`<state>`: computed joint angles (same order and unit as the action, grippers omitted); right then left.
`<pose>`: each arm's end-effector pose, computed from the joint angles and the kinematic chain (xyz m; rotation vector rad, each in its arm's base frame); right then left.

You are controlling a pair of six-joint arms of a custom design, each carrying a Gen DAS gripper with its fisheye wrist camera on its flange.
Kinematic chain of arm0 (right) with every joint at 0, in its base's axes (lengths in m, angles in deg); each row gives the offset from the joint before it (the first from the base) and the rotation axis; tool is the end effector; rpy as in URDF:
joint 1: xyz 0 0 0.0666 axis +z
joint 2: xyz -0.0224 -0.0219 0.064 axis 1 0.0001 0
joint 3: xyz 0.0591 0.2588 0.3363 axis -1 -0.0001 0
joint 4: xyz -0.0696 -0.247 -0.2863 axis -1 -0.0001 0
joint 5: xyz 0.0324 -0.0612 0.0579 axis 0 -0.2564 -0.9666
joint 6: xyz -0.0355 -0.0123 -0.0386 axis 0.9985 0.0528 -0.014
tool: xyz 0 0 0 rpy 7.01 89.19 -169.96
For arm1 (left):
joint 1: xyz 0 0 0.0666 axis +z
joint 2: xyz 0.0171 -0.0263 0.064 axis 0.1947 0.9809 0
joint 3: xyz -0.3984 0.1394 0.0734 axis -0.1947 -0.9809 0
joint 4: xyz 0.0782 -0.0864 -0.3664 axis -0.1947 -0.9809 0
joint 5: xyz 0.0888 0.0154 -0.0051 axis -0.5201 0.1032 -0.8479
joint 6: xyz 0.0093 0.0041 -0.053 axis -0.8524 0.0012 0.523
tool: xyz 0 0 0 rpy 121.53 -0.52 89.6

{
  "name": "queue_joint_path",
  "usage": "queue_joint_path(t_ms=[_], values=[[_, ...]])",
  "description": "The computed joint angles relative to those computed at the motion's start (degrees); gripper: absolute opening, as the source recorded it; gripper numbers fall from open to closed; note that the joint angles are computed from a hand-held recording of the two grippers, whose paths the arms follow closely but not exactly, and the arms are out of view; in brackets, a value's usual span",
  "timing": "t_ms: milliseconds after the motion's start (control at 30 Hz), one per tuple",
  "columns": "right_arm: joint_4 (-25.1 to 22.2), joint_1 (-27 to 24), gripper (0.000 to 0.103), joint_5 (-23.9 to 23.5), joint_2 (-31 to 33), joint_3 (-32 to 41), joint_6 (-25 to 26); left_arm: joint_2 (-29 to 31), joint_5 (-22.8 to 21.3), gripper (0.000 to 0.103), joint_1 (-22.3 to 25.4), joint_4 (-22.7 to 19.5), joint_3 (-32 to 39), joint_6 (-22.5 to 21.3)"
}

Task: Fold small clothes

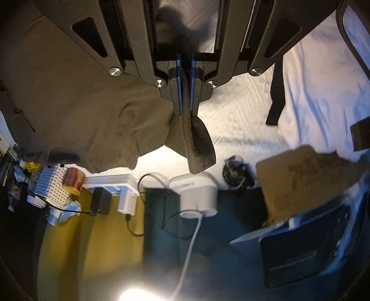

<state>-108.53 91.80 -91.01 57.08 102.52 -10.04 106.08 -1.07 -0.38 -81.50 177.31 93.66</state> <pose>0.6132 0.0214 0.4239 -0.1699 2.4047 0.0639 0.6533 -0.1280 0.4089 -0.0401 2.2934 0.0277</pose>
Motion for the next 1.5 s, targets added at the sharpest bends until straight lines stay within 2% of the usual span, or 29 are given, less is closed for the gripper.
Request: queue_joint_path(t_ms=[133,433,533,600,667,733,800,867,933,1067,1133,1167,1200,1333,1500], values=[[1.3,-0.9,0.054,-1.1,-0.6,-1.3,-0.6,1.0,0.4,0.004,-1.3,-1.3,3.2,-3.0],[3.9,-3.3,0.054,-2.6,-2.2,-4.5,-2.7,5.9,5.0,0.004,-5.5,-6.1,11.4,-6.8],[4.4,-4.0,0.054,-2.8,-2.7,-5.4,-3.1,8.8,6.2,0.004,-7.0,-9.2,15.0,-7.6],[4.7,-4.5,0.054,-2.8,-3.1,-5.9,-3.5,11.7,7.2,0.005,-7.9,-13.9,19.1,-7.7],[4.9,-4.9,0.055,-2.7,-3.5,-6.5,-4.1,13.2,5.5,0.006,-8.8,-16.5,20.9,-7.6],[5.1,-5.1,0.054,-2.6,-3.8,-7.1,-4.4,13.7,7.5,0.016,-9.1,-17.8,21.2,-7.3],[5.3,-5.3,0.054,-2.6,-4.0,-7.5,-4.7,13.2,11.8,0.045,-9.1,-17.8,20.5,-7.3],[5.2,-5.3,0.054,-2.6,-4.0,-7.6,-4.7,11.8,15.4,0.056,-9.2,-16.6,18.7,-8.1],[5.1,-5.1,0.054,-2.6,-4.0,-7.5,-4.5,10.4,16.6,0.056,-9.1,-16.4,17.7,-8.7],[4.9,-4.8,0.054,-2.8,-4.0,-7.3,-4.3,6.7,14.5,0.057,-7.7,-12.9,14.3,-6.3],[4.9,-4.8,0.054,-2.7,-4.0,-7.3,-4.2,5.8,13.4,0.063,-6.6,-12.4,13.1,-5.2],[4.9,-4.8,0.054,-2.7,-3.9,-7.3,-4.2,5.4,12.9,0.070,-6.1,-12.1,12.2,-4.7],[4.9,-4.8,0.054,-2.8,-3.9,-7.3,-4.3,5.1,12.5,0.073,-5.3,-12.3,11.5,-4.0],[4.6,-4.4,0.055,-2.7,-3.6,-6.9,-4.0,5.1,14.0,0.074,-3.4,-13.6,9.6,-1.6],[4.1,-3.7,0.054,-2.6,-3.4,-6.5,-3.6,4.1,19.5,0.073,-3.1,-13.0,6.3,0.0]])
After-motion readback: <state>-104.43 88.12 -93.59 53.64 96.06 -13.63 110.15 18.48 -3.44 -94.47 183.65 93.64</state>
